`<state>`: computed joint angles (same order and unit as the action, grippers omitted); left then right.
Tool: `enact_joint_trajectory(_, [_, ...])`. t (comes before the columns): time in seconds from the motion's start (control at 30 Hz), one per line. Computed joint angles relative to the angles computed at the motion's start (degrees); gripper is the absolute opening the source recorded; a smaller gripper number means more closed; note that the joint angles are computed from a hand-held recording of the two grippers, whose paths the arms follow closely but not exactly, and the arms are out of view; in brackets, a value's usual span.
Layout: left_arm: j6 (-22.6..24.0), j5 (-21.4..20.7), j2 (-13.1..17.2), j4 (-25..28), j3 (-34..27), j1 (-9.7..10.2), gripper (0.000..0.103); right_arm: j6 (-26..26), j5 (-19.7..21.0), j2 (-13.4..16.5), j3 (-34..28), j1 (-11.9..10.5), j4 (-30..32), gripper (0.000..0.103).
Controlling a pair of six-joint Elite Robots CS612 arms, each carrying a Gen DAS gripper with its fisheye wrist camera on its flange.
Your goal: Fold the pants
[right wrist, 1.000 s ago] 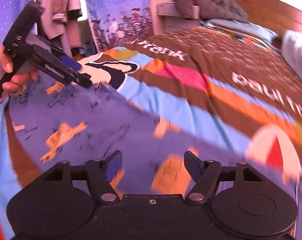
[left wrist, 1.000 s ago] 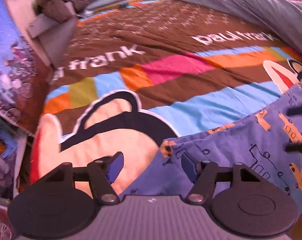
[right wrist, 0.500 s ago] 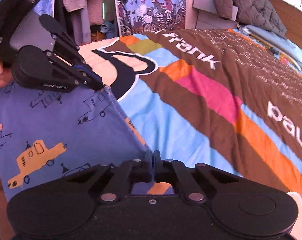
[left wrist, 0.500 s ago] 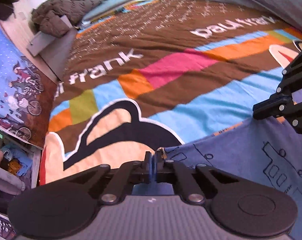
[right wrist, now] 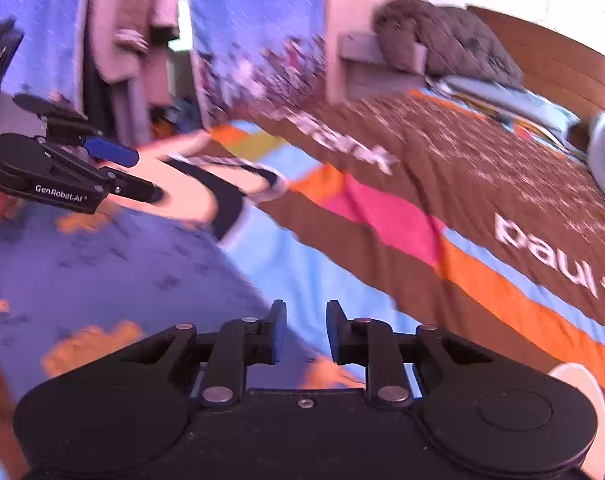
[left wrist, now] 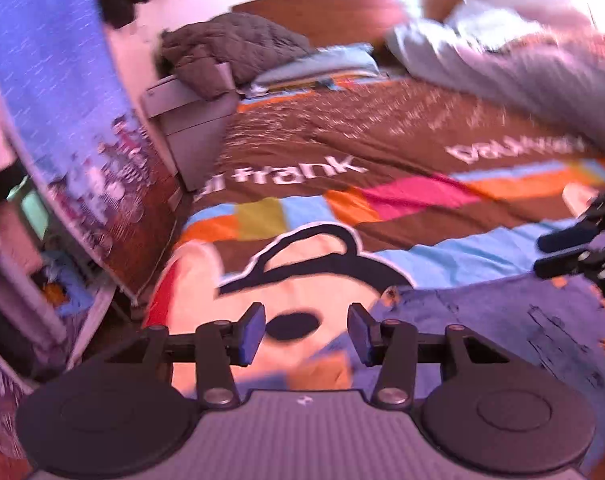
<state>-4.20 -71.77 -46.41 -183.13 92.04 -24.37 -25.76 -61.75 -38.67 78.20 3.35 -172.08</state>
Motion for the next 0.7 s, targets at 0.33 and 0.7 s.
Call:
enact_joint_trajectory(0.33, [-25.7,-9.6,-3.9,10.0,4.8,6.18,0.011,-3.6,9.2,4.6,-9.8,5.3,11.5,0.023])
enact_joint_trajectory(0.7, [-34.7,-15.6,-4.0,1.1,8.8,8.47,0.008,2.0,1.3,6.0,-12.2,6.8,11.2,0.022])
